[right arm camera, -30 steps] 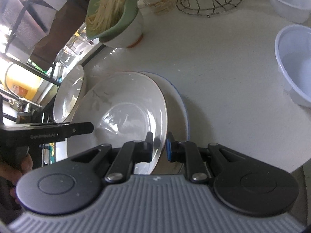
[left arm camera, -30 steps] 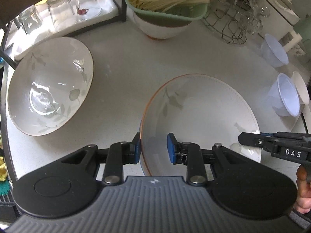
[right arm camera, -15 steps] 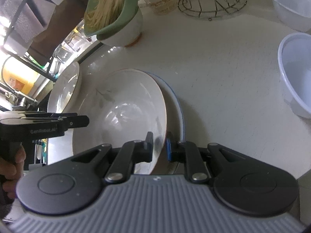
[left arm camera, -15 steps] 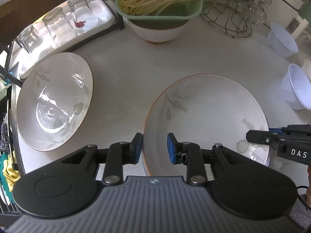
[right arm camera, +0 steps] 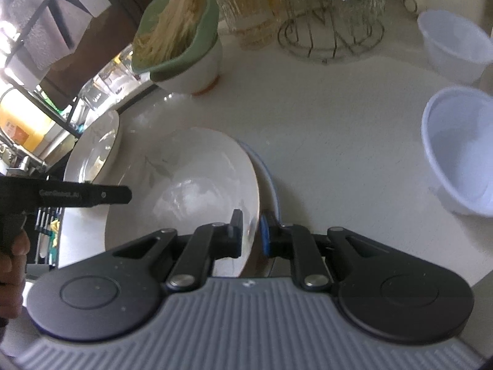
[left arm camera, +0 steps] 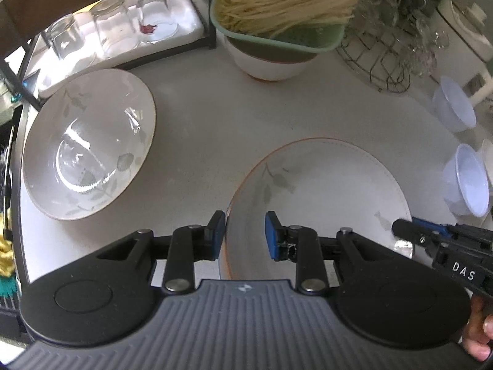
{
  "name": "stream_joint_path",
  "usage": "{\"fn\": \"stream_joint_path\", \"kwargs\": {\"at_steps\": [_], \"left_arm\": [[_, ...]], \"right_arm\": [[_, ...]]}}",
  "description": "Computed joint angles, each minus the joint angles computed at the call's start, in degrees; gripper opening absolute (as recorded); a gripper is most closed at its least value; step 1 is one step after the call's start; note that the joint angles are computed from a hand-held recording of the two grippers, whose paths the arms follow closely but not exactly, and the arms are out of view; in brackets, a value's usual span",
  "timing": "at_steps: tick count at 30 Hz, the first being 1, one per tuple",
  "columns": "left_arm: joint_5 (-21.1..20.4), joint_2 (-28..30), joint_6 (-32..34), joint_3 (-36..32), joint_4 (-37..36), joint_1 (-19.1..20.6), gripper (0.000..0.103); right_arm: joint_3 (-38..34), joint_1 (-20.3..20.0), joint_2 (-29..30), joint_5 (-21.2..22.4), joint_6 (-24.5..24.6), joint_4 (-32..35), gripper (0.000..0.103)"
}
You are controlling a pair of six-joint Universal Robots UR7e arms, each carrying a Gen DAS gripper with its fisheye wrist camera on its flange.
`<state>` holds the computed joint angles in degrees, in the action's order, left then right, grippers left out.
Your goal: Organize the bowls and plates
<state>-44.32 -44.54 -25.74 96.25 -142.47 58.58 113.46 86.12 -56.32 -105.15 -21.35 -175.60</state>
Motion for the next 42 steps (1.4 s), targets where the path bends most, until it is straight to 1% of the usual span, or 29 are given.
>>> {"fn": "stream_joint_path", "kwargs": {"at_steps": [3,7,9,13,15,18,19,24,27,30,37,40,42], "left_arm": [[0.08,-0.33,-0.95,0.54,-0.56,-0.42,0.032],[0.22,-0.92,-2.13,1.59,-2.17,-1.32,0.032],[0.53,-1.41,-2.48,2.47,-3.25,-1.98,0.032],[1.22,-2.29,-3.30,3.74,-4.82,-3.51,0.032],[1.68,-2.78,-3.78,4.46,-5.73,-4.49,0.032],[4.09,-3.20,-5.00,4.74,-3.88,-6.35,0.032],[4.44,-3.42,-4.71,5.10,-4.32,-6.92,0.032],[6.11,-4.39,-2.54,7.29,-8.94,-10.31,0.032],[6.17,-5.22,-2.82,8.70,-11.64,-11.97,0.032],[7.57,-5.65,-3.52,9.83,-12.17,-13.71,0.032],[9.95,-8.17,-8.87,14.44,-12.50,-18.23,0.033],[11.04,-9.01,-12.73,16.29,-10.69,-19.97,0.033],[11.69,-9.66,-16.40,17.38,-7.64,-21.15,0.033]], "right_arm": [[0.14,0.23,0.16,-0.18,-1.74,-2.33,0.017],[0.35,-0.15,-0.30,0.43,-1.82,-2.50,0.017],[0.88,-0.10,-0.68,0.41,-2.61,-4.01,0.017],[1.99,0.01,-2.03,1.76,-3.78,-6.48,0.017],[2.66,0.15,-3.02,2.63,-4.61,-7.41,0.017],[3.57,0.51,-4.78,3.93,-6.43,-8.37,0.017],[3.88,0.57,-5.43,4.44,-7.01,-8.46,0.017],[5.87,0.90,-9.22,6.65,-8.98,-8.57,0.017],[7.20,0.92,-11.73,8.52,-9.62,-8.33,0.017],[8.46,1.19,-13.79,9.42,-10.65,-8.75,0.017],[11.71,1.25,-18.48,11.46,-12.62,-9.85,0.017],[13.66,1.12,-20.40,12.40,-15.15,-11.21,0.017],[14.97,0.91,-21.43,12.93,-17.12,-11.89,0.017]]}}
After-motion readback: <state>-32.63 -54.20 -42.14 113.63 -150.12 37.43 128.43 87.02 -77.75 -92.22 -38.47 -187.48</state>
